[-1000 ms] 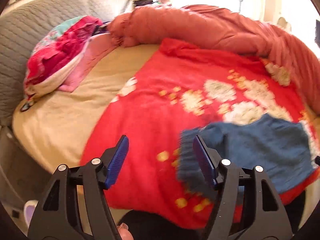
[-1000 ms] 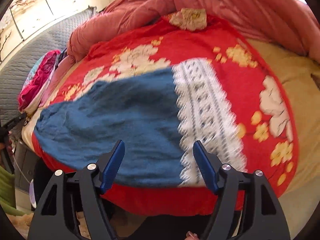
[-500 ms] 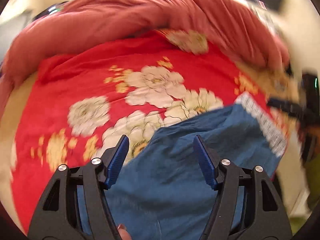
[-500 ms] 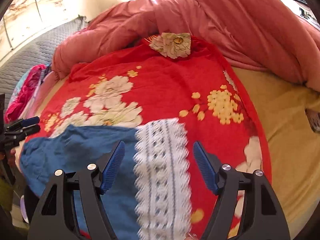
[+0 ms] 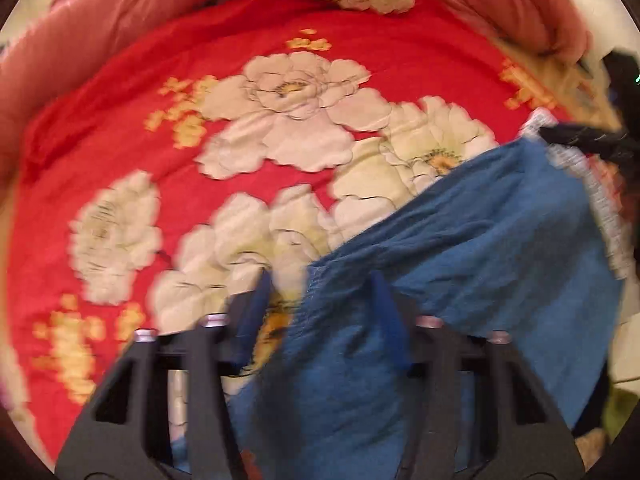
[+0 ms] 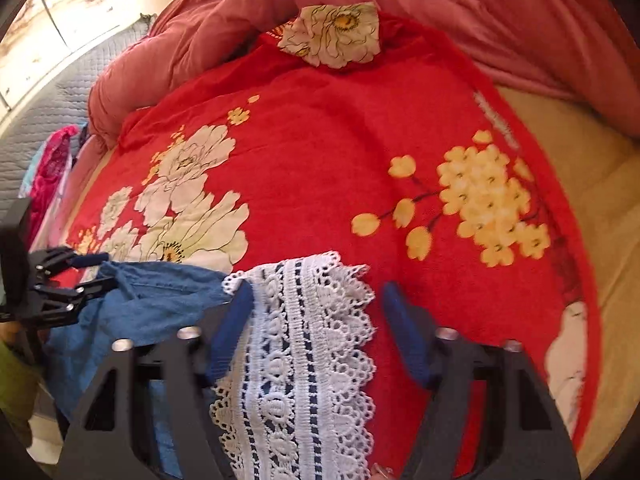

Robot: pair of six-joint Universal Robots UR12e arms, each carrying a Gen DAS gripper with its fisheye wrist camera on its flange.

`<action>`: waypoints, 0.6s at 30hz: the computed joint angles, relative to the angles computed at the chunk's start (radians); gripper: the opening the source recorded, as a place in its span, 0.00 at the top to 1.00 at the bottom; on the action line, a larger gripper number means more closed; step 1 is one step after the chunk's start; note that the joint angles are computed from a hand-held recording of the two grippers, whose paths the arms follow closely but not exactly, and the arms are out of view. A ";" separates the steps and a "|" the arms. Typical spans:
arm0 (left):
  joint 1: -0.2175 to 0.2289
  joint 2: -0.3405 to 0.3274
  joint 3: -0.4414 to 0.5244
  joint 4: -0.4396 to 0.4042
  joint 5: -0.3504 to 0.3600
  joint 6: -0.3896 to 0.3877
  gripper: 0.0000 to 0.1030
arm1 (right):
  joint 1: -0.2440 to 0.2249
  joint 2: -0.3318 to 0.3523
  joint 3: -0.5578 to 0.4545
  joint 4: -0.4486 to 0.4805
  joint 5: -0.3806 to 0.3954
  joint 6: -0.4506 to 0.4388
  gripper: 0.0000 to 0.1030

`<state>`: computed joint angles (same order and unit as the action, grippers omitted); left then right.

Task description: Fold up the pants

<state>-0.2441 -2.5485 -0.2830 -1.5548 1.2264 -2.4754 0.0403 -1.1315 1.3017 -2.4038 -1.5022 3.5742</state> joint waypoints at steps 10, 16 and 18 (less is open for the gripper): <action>0.034 0.146 -0.305 0.331 -0.128 -0.173 0.98 | 0.002 -0.032 0.087 -0.200 -0.008 0.063 0.76; 0.017 0.117 -0.300 0.322 -0.030 -0.187 0.88 | 0.006 -0.017 0.069 -0.140 -0.042 0.071 0.71; 0.024 0.115 -0.300 0.323 -0.055 -0.209 0.87 | 0.008 -0.015 0.067 -0.135 -0.051 0.061 0.70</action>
<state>-0.2198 -2.4332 -0.5831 -1.2318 1.1715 -2.6845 0.0484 -1.1469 1.3688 -2.5386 -1.5533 3.6351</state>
